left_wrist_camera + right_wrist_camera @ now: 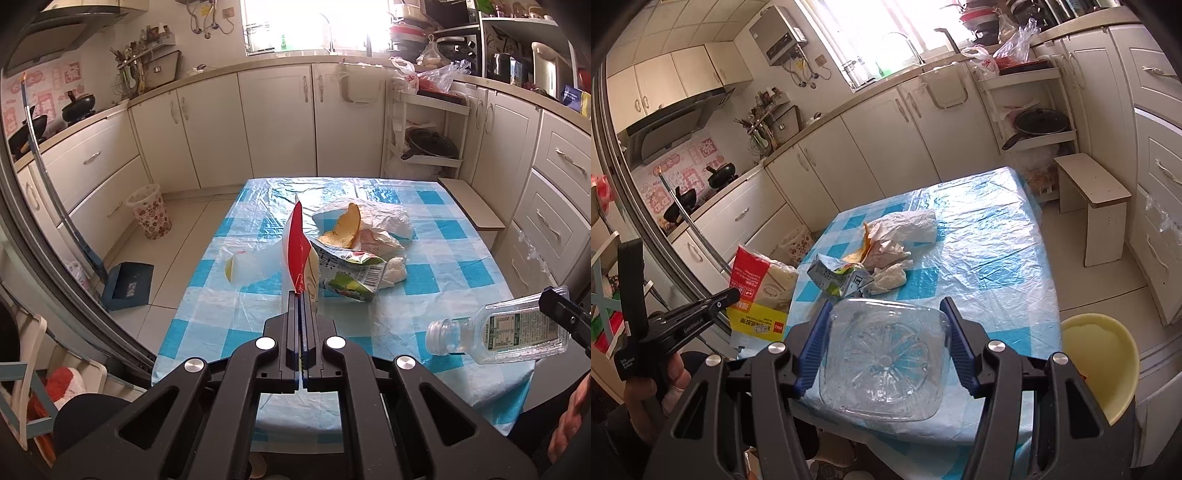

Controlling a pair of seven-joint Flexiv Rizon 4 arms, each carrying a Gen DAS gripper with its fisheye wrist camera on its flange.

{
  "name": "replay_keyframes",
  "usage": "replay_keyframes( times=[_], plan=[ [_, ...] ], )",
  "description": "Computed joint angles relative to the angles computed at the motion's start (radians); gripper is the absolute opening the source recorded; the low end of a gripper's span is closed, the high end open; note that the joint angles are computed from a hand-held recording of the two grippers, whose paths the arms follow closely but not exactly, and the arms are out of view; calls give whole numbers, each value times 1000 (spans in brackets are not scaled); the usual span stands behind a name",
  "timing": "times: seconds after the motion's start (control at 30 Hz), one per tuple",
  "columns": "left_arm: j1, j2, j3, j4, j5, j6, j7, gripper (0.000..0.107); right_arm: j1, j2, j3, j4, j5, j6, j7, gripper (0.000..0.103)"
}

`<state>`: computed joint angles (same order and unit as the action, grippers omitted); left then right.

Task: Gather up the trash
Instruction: 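Carry the bottle to the yellow bowl and open the right tool while the left tool carries the packet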

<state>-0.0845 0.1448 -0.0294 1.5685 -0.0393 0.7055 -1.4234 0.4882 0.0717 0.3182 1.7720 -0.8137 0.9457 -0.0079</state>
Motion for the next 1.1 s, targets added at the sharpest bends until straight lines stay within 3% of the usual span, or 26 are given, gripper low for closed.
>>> replay_keyframes(
  times=[0.57, 0.9, 1.1],
  plan=[
    [-99, -43, -62, -60, -79, -26, 37, 1, -145, 172, 34, 94, -9, -103, 135, 57],
    [-156, -98, -89, -118, -81, -41, 32, 1, -205, 229, 45, 101, 37, -190, 95, 57],
    [-189, -138, -105, -165, -92, -54, 25, 1, -191, 211, 29, 86, 167, -291, 7, 57]
  ],
)
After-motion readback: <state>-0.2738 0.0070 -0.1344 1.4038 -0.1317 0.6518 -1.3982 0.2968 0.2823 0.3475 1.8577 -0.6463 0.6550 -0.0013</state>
